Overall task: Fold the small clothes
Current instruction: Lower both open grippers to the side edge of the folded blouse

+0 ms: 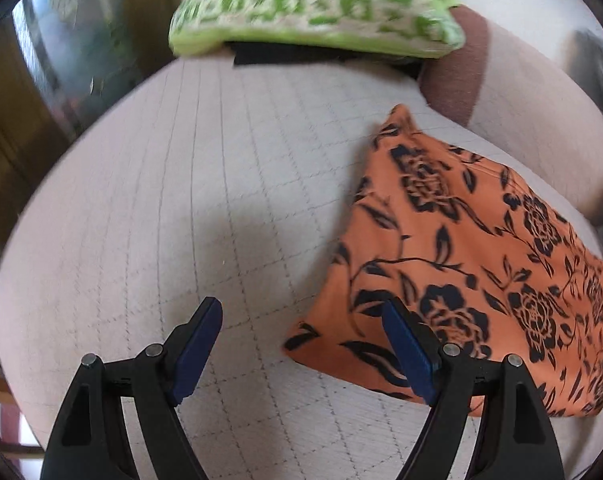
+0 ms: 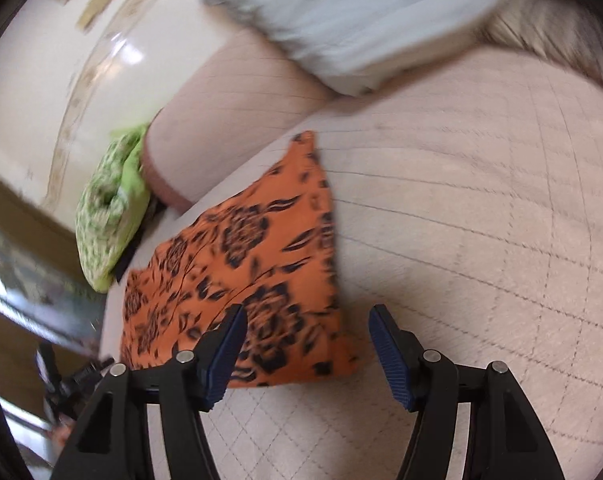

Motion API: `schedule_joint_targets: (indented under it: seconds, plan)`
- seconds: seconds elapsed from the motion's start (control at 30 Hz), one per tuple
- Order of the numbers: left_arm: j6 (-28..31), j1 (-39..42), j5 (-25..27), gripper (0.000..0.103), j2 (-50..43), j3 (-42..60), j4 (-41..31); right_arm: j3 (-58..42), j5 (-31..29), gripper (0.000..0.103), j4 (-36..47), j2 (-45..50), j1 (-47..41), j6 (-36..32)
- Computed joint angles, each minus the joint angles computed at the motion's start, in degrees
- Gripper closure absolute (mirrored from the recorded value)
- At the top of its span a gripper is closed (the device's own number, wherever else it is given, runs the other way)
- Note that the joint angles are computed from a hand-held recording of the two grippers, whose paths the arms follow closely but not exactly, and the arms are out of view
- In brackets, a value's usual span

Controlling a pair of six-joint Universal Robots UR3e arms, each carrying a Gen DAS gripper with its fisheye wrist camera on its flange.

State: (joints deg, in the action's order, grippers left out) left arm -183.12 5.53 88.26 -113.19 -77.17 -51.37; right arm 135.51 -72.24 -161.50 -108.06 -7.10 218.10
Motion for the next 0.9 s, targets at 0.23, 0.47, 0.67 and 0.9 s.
schedule_joint_targets:
  seconds: [0.23,0.47,0.67,0.9]
  plan:
    - [-3.12,5.59,-9.56,0.020,-1.38,-0.48,-2.84,6.12,18.68,0.036,-4.12,5.83,-12.19,-0.86]
    - [-3.35,4.17,-8.54,0.020,-3.19,0.73,-0.95,9.92,23.75,0.033,-23.62,17.95,-13.21,1.95]
    - [-3.08,2.51,-7.98,0.018,-5.77,2.73,1.37,4.58,22.18,0.031,-28.16,25.21,-8.03,2.89]
    - [0.27,0.17,-13.08,0.018,-9.66,5.02,3.48,-5.71,18.66,0.039,-28.15,32.83,-1.65,4.22]
